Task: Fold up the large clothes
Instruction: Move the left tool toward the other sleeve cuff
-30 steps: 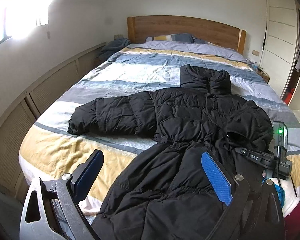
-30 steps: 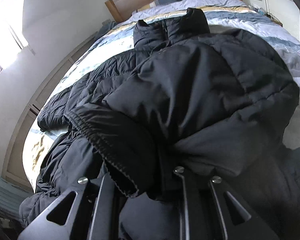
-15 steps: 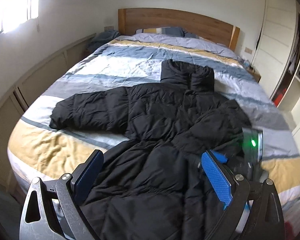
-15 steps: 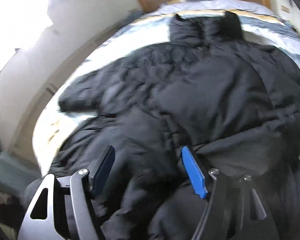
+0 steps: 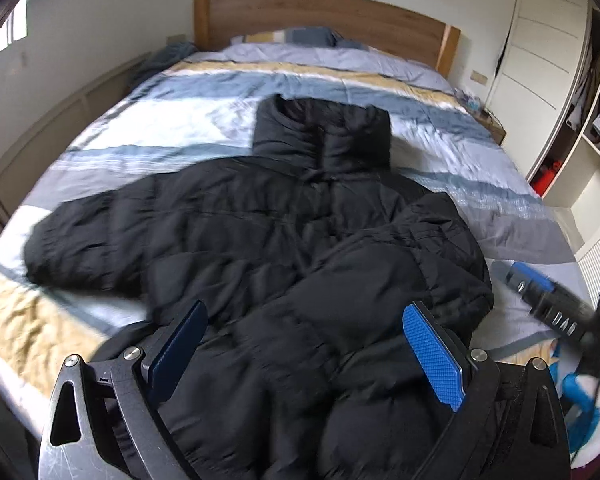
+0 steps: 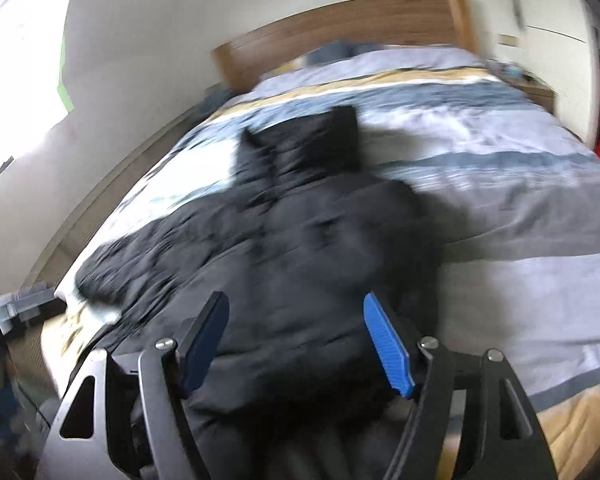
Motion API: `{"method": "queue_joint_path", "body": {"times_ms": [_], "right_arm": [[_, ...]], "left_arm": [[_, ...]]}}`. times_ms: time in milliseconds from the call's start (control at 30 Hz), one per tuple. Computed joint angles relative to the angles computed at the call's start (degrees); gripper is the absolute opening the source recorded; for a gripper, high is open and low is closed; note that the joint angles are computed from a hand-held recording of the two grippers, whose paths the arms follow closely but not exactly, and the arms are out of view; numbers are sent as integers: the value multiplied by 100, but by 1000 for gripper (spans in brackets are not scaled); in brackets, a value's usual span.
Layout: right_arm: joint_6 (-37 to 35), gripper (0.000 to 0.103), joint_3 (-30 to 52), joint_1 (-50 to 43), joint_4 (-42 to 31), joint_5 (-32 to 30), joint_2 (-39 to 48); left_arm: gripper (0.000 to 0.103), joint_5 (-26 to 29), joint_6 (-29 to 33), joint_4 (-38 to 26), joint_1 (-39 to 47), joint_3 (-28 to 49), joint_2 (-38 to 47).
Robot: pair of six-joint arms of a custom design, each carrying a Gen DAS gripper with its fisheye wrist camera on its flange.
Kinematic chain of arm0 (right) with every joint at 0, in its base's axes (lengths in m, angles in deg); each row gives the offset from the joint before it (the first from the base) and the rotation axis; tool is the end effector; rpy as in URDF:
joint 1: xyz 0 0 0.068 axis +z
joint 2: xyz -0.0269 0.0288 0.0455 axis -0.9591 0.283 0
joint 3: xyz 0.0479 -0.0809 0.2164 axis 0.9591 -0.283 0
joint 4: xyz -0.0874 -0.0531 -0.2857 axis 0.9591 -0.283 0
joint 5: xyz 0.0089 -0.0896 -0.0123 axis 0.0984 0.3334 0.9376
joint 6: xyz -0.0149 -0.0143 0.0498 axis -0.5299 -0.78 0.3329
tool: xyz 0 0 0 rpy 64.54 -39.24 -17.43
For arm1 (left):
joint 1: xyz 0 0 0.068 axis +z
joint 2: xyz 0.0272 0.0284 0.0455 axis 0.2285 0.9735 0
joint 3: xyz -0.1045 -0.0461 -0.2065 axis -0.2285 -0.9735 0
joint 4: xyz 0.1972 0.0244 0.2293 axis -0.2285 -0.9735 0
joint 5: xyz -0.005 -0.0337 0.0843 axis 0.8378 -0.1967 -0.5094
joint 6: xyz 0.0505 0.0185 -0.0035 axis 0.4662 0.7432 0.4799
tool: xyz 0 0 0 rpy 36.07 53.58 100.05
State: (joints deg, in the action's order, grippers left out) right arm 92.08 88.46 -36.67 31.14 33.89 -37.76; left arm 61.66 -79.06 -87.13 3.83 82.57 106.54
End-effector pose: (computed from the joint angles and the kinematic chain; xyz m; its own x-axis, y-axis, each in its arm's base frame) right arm 0.1592 0.1063 0.2796 -0.6763 0.2299 -0.6998 0.0214 0.9558 0.2933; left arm 0.1763 -0.0327 0.3076 -0.7785 0.1097 -0.6180 0.2068 0.9744 -0.0876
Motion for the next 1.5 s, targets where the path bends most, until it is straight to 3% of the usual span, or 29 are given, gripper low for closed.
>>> {"method": "queue_joint_path", "body": {"times_ms": [133, 267, 467, 567, 667, 900, 1000, 1133, 1233, 1300, 1400, 1500], "right_arm": [[-621, 69, -124, -946, 669, -650, 579], [-893, 69, -212, -1363, 1460, -986, 1438], [-808, 69, -736, -1536, 2429, -1273, 2072], [-736, 69, -775, -1498, 2581, -1211, 2279], [-741, 69, -660, -1411, 2251, -1069, 2093], [-445, 69, -812, -547, 1164, -333, 302], [-140, 69, -889, -78, 980, -179, 150], [452, 69, -941, 299, 743, -51, 570], [914, 69, -740, 630, 314, 296, 343], [1153, 69, -522, 961, 10, 611, 220], [1710, 69, 65, 1732, -571, 1314, 335], [2636, 69, 718, 2708, -1213, 2048, 704]], "left_arm": [[97, -478, -618, 1047, -887, -364, 740], [97, -666, -946, 2037, -947, -626, 1602], [98, -376, -736, 2783, -352, -957, 2480], [98, -198, -629, 2871, -234, -997, 2602], [98, -136, -541, 2709, -187, -982, 2385], [98, 18, -61, 2069, 45, -1585, 687], [98, 60, 81, 1876, 82, -1807, 465], [96, -8, 225, 1657, 99, -1863, 511], [96, 293, 459, 1222, 459, -1708, -11], [96, 578, 703, 921, 883, -1485, -307], [96, 1562, 1394, 287, 2060, -921, -399], [96, 2670, 2710, -658, 3628, -159, 56]]}}
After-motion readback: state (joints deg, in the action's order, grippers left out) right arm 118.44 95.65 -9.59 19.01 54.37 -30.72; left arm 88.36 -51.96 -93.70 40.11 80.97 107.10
